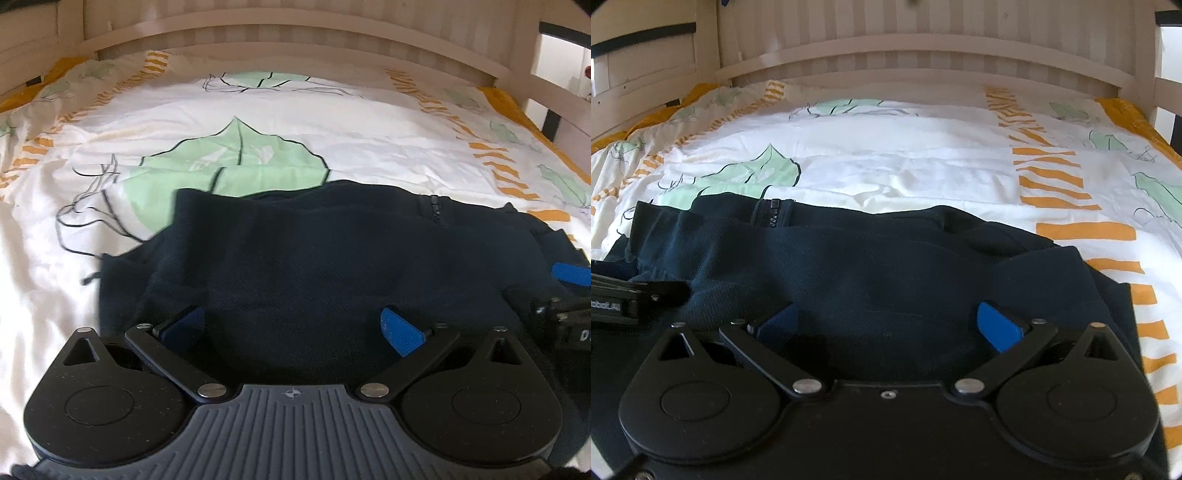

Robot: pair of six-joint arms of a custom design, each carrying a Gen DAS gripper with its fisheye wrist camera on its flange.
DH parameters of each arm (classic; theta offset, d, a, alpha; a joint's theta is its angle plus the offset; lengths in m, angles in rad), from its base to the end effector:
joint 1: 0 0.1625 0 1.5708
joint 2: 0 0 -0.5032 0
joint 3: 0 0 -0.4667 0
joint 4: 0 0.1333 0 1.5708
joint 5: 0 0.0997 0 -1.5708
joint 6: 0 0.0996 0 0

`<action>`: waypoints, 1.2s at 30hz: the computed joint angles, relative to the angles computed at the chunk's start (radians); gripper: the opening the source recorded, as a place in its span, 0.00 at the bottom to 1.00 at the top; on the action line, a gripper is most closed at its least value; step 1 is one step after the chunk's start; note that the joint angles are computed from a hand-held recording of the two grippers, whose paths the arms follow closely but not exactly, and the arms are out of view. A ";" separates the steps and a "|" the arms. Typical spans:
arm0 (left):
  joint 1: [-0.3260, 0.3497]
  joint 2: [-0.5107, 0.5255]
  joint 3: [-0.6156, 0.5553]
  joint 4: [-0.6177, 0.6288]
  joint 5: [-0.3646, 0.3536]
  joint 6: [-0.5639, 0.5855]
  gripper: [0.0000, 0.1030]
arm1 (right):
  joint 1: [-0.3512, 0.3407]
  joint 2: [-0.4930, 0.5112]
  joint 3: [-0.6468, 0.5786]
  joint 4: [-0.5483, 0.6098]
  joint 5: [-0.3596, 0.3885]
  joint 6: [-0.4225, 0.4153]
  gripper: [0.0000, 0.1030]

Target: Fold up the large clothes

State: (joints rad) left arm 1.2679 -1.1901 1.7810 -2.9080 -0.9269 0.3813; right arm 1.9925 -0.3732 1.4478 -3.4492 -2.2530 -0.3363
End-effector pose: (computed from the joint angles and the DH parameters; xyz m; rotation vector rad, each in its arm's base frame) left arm -0.0250 -0.7275 0.3789 0.4962 2.3025 -0.8831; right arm 0.3982 -0.7153 -0.0463 0.5313 -2.2766 1.0166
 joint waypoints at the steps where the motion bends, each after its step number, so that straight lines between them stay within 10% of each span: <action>1: 0.004 -0.012 0.001 0.013 -0.007 -0.006 1.00 | 0.004 -0.005 0.006 -0.005 -0.016 -0.016 0.99; 8: 0.028 -0.119 0.029 0.057 -0.045 -0.064 1.00 | 0.004 -0.121 0.166 -0.079 -0.056 0.085 0.99; 18: 0.122 -0.239 0.027 0.324 -0.245 -0.357 1.00 | -0.063 -0.350 0.454 0.027 0.124 0.460 0.99; 36: 0.136 -0.081 -0.093 0.325 -0.359 -0.246 1.00 | -0.172 -0.338 0.452 -0.050 0.500 0.455 1.00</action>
